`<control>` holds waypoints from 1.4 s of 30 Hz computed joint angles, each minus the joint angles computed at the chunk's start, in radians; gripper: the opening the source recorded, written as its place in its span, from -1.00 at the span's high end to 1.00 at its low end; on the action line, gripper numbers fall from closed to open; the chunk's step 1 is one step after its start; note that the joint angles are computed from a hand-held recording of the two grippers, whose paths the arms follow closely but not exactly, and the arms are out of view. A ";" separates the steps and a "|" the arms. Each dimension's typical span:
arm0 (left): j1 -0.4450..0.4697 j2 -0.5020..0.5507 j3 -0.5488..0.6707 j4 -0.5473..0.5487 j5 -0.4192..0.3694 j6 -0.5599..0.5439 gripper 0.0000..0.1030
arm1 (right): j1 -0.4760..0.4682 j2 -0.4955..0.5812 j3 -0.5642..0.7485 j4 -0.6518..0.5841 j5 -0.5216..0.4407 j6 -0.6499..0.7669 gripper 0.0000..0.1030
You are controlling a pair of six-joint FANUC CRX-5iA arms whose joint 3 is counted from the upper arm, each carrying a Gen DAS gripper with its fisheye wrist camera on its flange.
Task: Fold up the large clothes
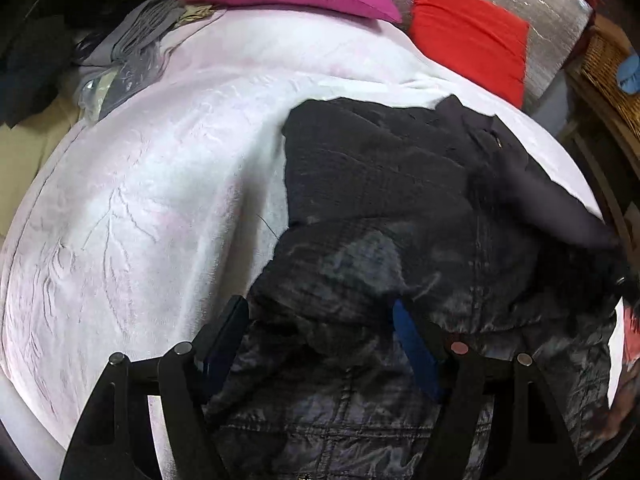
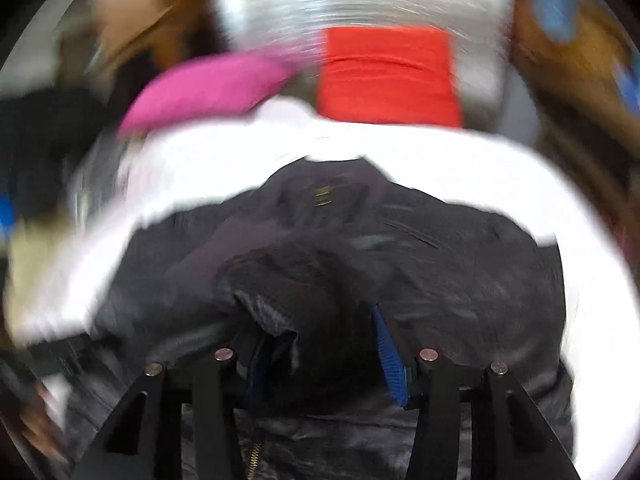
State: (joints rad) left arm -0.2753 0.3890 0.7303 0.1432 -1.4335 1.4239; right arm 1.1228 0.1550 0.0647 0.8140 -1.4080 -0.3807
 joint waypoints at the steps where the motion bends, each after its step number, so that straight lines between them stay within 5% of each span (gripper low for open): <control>1: -0.004 0.002 0.001 -0.003 -0.003 -0.002 -0.46 | 0.009 -0.073 -0.092 -0.001 0.046 -0.127 0.01; 6: -0.026 -0.001 -0.004 -0.038 -0.011 -0.010 -0.46 | 0.069 -0.341 -0.453 0.020 0.282 -0.621 -0.07; 9: -0.036 -0.006 -0.007 -0.061 -0.007 -0.010 -0.46 | 0.097 -0.452 -0.626 0.139 0.416 -0.892 -0.12; 14: -0.056 0.000 0.006 -0.091 -0.003 -0.006 -0.46 | 0.179 -0.435 -0.544 0.139 0.180 -0.794 -0.71; 17: -0.059 0.000 0.004 -0.096 0.001 -0.008 -0.46 | 0.154 -0.470 -0.576 0.137 0.189 -0.798 -0.72; 20: -0.059 -0.008 -0.008 -0.094 0.008 -0.009 -0.46 | 0.140 -0.510 -0.669 0.202 0.265 -0.978 -0.72; 23: -0.056 -0.017 -0.019 -0.087 0.023 -0.017 -0.46 | 0.180 -0.533 -0.714 0.287 0.186 -1.068 -0.72; 26: -0.053 -0.044 -0.049 -0.085 0.079 -0.026 -0.46 | 0.256 -0.519 -0.667 0.245 -0.004 -1.027 -0.67; 31: -0.059 -0.047 -0.043 -0.113 0.099 -0.009 -0.46 | 0.217 -0.458 -0.527 0.036 -0.110 -0.782 -0.58; 33: -0.061 -0.031 -0.029 -0.113 0.073 -0.007 -0.46 | 0.159 -0.435 -0.497 -0.028 -0.076 -0.678 -0.47; 35: -0.066 -0.024 -0.020 -0.120 0.071 -0.018 -0.46 | 0.116 -0.443 -0.504 -0.063 0.010 -0.630 0.02; 36: -0.071 -0.028 -0.025 -0.125 0.081 -0.025 -0.46 | 0.089 -0.422 -0.472 -0.113 0.032 -0.559 0.09; 39: -0.074 -0.049 -0.052 -0.120 0.125 -0.038 -0.46 | 0.064 -0.316 -0.320 -0.189 -0.100 -0.363 0.41; 42: -0.087 -0.071 -0.083 -0.135 0.175 -0.051 -0.46 | 0.101 -0.296 -0.274 -0.156 -0.184 -0.342 0.65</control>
State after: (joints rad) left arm -0.3624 0.3175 0.6473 0.0077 -1.2582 1.3733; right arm 1.2235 -0.1414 -0.2095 0.6578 -1.5923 -0.7224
